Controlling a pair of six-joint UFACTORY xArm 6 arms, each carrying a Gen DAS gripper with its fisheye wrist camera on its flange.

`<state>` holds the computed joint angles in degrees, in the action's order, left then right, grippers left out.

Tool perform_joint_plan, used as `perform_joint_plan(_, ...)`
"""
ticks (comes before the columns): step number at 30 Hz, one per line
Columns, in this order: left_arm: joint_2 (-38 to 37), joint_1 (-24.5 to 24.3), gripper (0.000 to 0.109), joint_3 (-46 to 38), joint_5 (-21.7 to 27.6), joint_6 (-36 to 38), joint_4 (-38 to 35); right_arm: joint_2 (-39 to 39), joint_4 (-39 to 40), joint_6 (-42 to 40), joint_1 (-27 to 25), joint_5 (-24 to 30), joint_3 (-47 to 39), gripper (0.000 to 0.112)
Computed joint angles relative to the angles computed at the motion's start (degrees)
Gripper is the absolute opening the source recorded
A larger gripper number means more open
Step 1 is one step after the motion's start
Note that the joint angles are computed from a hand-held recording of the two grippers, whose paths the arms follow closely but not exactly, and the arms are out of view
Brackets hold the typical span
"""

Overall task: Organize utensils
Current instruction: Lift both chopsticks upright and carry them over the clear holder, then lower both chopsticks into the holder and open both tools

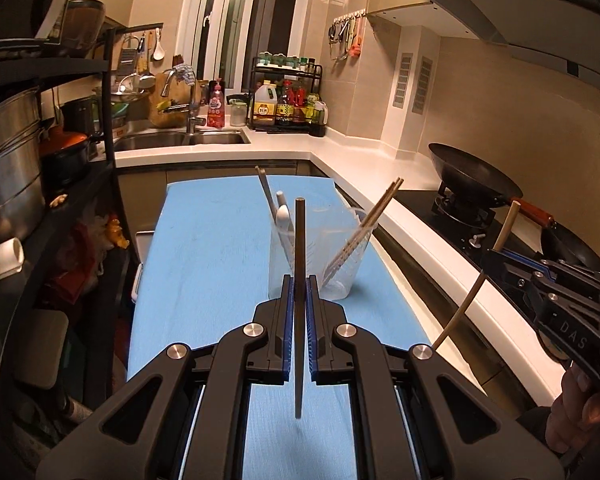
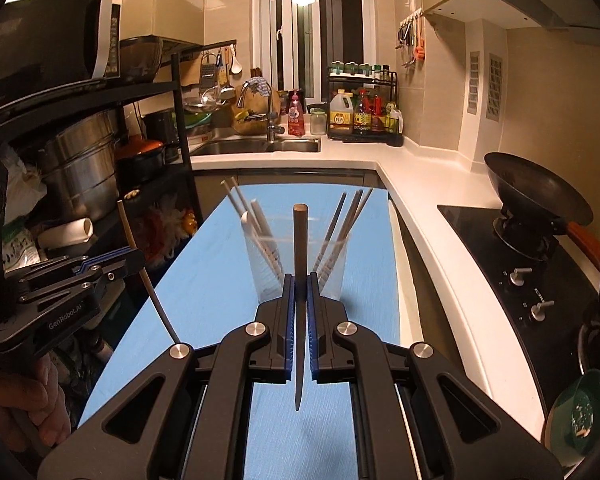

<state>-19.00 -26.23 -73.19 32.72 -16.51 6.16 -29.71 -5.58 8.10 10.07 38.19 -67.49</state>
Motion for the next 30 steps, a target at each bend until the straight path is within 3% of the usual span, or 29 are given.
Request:
perform_joint_plan(11,13.04,1.14,0.006,-19.42,4.53,6.37,-6.97,14.12,1.56,-2.81,-1.20,0.02,-19.42,0.006)
perform_joint_plan(19,29.05,2.63,0.006,-45.67,8.57,8.45,-10.50,27.84,-0.51,-2.90,-1.25,-1.67,-38.48,0.006)
perform_joint_plan(25,43.11,2.49,0.006,-64.91,13.37,7.54,-7.68,32.97,-0.23,-2.41,-2.63,-5.07,-39.53,0.006)
perform_joint_plan(30,49.91,2.34,0.006,-71.44,18.07,7.58,-7.23,34.75,2.07,-3.90,-3.98,-5.86,-36.83,0.006)
